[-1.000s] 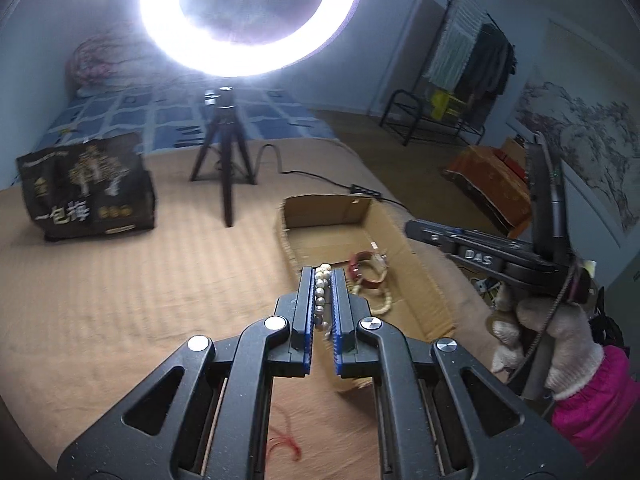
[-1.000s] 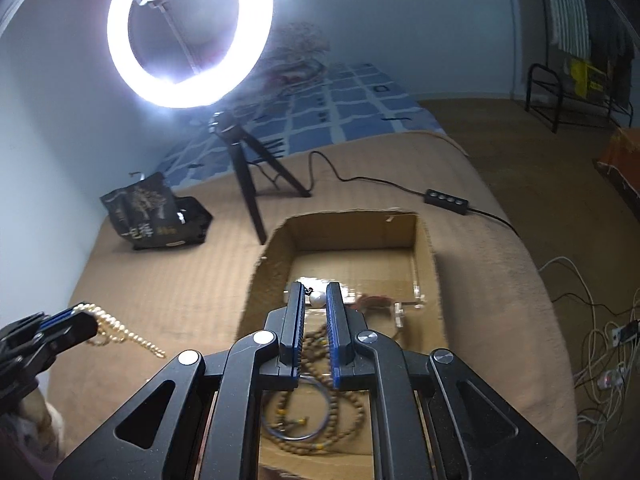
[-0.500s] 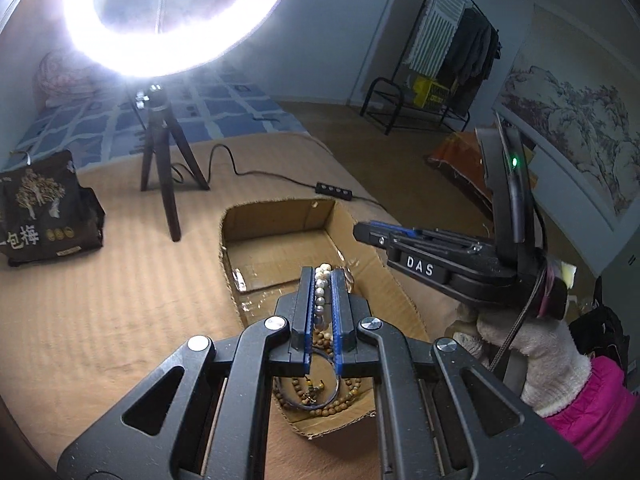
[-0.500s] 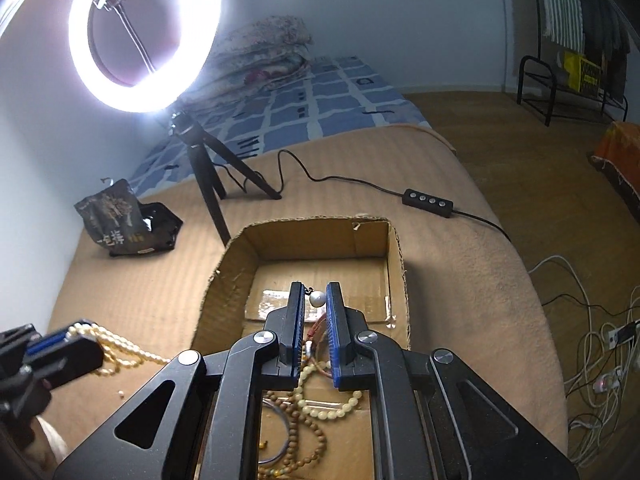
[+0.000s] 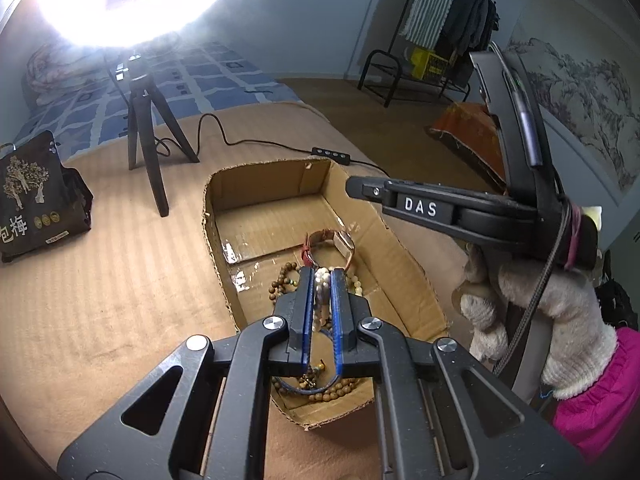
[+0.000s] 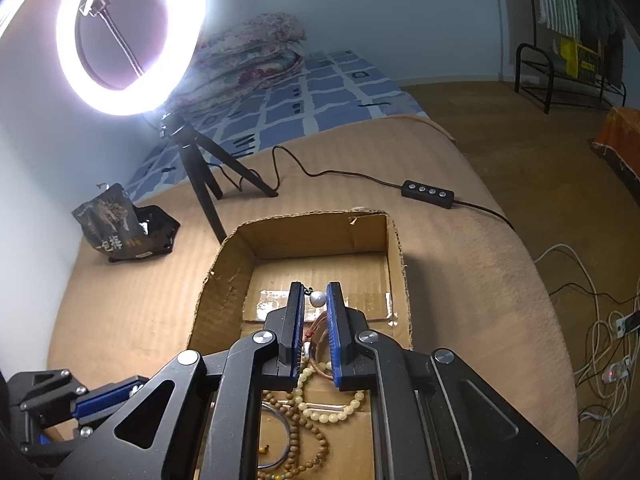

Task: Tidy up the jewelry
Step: 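Carry the pearl necklace and earring into the cardboard box and open both tools, then lift both open tools out of the box and move back over the blanket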

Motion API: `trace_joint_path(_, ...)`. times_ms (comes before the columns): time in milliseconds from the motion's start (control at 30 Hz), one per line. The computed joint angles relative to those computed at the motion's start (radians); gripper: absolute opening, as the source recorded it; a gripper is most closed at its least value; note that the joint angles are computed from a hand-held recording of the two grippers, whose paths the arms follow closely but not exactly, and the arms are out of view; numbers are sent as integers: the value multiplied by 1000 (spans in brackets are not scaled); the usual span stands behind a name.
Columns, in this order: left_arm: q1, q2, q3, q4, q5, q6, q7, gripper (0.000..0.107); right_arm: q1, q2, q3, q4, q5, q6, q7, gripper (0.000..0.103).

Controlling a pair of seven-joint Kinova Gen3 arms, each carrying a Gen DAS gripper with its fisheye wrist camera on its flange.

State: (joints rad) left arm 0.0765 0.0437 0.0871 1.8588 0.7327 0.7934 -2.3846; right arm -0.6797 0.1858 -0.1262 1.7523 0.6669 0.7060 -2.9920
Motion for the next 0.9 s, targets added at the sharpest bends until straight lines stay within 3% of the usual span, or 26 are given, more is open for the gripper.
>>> trace_joint_path(33, 0, 0, 0, 0, 0, 2, -3, 8, 3, -1, 0, 2, -6, -3, 0, 18)
trace_joint_path(67, 1, -3, 0, 2, -3, -1, -2, 21, 7, -2, 0, 3, -12, -10, 1, 22)
trace_joint_path(133, -2, -7, -3, 8, 11, -1, -19, 44, 7, -3, 2, 4, -15, -7, -10, 42)
trace_joint_path(300, 5, -16, -3, 13, -9, -16, -7, 49, -11, 3, 2, -11, 15, 43, -44, 60)
trace_joint_path(400, 7, -16, -6, 15, -18, -24, 4, 59, -20, 7, 0, -19, 31, 71, -63, 71)
trace_joint_path(900, -13, -64, -35, 46, -57, -11, 15, 65, -48, 23, -16, -83, -5, 204, -39, 72)
